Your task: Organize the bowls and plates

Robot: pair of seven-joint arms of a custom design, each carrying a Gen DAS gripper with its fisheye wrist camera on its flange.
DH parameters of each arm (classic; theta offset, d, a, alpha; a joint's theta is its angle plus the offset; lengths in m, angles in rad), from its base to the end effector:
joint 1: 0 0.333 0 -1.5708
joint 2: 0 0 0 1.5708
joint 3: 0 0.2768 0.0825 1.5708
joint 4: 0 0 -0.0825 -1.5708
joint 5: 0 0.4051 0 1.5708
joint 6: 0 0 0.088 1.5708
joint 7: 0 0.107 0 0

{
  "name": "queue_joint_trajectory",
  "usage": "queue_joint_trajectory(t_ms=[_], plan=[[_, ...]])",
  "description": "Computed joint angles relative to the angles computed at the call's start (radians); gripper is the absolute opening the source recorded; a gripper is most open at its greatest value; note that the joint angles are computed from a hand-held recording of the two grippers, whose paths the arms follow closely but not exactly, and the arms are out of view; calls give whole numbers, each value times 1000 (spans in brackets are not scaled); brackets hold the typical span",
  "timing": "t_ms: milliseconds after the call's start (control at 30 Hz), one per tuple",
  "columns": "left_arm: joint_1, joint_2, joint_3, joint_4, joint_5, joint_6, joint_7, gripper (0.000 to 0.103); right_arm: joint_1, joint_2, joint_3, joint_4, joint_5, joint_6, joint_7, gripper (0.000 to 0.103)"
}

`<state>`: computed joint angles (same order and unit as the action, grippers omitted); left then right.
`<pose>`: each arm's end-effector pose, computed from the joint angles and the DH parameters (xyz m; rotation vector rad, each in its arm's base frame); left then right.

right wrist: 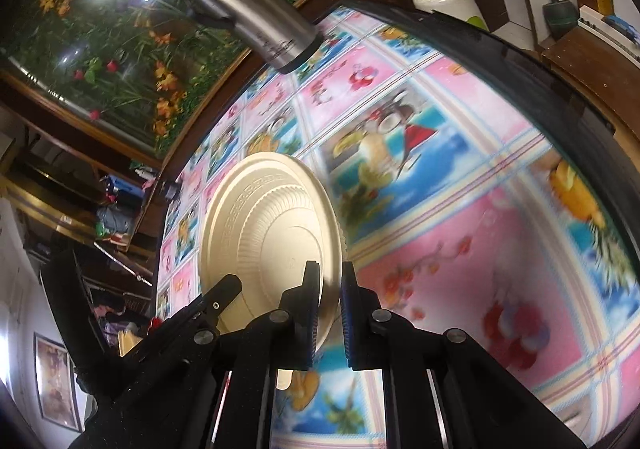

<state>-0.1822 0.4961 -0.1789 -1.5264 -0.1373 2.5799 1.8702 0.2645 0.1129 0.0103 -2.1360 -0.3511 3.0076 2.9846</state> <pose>0.6961 -0.2380 0.3947 -1.3995 2.4123 -0.7645 0.5852 0.1909 0.3883 -0.8838 2.2097 -0.1633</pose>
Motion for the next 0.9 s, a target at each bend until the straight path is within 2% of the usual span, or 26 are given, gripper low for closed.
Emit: queue_joint_trajectory(t_ms=[233, 900], plan=[[54, -68, 2, -96, -49, 40, 32, 13, 39, 42, 19, 72, -15, -39, -17, 10], [179, -185, 10, -214, -225, 86, 149, 13, 129, 167, 49, 310, 28, -115, -159, 10]])
